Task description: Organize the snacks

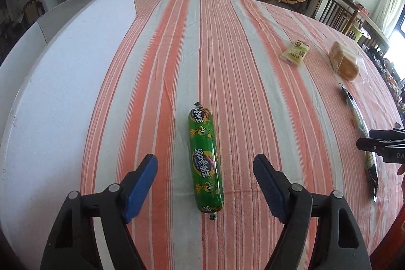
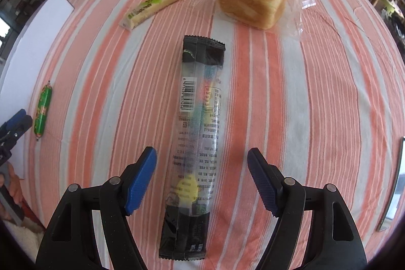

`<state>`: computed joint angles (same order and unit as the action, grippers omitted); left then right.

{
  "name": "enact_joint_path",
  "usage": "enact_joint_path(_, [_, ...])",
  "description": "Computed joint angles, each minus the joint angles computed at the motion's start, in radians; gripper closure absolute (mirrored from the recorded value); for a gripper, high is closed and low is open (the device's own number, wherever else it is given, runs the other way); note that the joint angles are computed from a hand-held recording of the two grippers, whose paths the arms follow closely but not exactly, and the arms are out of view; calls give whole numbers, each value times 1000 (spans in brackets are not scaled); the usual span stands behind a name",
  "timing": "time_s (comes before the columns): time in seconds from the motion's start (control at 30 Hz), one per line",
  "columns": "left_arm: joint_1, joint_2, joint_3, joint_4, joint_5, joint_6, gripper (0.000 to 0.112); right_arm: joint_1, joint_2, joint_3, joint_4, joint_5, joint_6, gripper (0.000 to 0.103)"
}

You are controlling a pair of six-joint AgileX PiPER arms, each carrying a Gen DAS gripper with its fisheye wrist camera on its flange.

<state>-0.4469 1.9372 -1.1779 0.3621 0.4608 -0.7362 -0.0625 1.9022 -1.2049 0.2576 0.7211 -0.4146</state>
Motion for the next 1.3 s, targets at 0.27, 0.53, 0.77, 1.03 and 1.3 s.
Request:
enact_joint_path(0.27, [-2,-5,49,9,-79,-72,90,6,-42,25,-31,23,35,89])
enact_joint_path(0.53, [22,-253,346,-496,-307,291,90,-159,-163,136,247,147,-244,90])
enact_joint_path(0.77, [171,-610,412,-756,-176,589,90,55,-206,-30,386,310,-119,90])
enact_joint_path(1.03, [624,-714,327,-528,36,579,90,543,-35,-547,503,341,170,89])
enact_joint_path(1.3, [800,-675,490,-292,-123,397,41,774,101,-658,347,93,228,50])
